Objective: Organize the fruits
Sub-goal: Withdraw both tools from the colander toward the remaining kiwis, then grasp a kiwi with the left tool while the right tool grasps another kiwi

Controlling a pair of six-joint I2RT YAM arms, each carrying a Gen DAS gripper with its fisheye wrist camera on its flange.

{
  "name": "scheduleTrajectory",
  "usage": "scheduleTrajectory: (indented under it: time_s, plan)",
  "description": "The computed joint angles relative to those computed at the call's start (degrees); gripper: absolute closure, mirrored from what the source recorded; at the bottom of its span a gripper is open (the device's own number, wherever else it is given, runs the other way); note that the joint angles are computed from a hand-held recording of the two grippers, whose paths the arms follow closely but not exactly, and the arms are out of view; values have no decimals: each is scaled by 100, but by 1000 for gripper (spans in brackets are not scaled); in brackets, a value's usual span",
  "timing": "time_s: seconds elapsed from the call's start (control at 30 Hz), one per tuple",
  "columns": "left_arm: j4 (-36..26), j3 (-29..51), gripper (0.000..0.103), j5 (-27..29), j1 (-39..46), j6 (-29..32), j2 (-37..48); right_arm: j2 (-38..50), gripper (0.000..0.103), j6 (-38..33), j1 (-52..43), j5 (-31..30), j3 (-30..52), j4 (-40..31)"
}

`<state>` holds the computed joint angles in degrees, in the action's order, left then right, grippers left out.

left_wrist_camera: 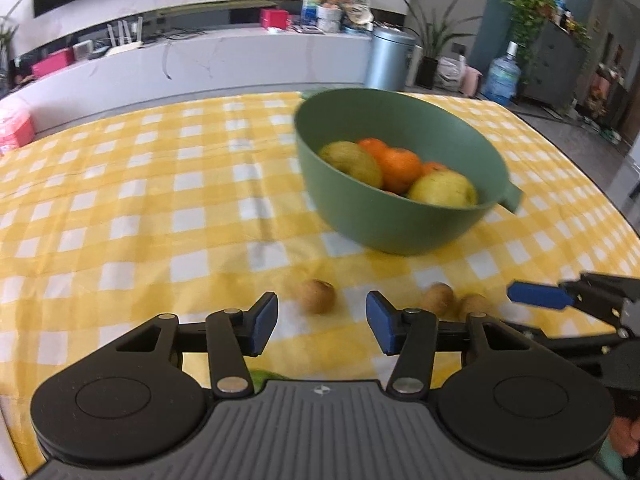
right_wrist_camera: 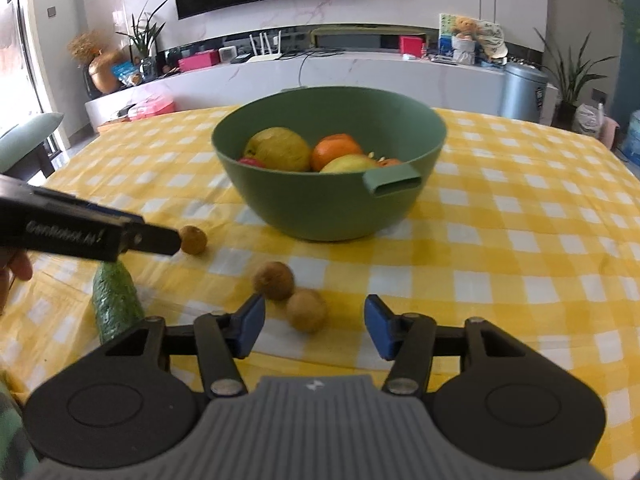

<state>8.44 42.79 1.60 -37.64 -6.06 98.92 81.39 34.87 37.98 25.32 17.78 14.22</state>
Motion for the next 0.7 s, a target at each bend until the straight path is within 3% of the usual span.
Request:
scheduleTrajectory:
  time_s: [0.33,0.7]
  plan:
    - [-153,436,47,-146,-147,377,534,290,59,111,-157,-301,99,144]
    - [-272,682,58,-255,-219,337,845,457,69,95,-272,-452,175,157]
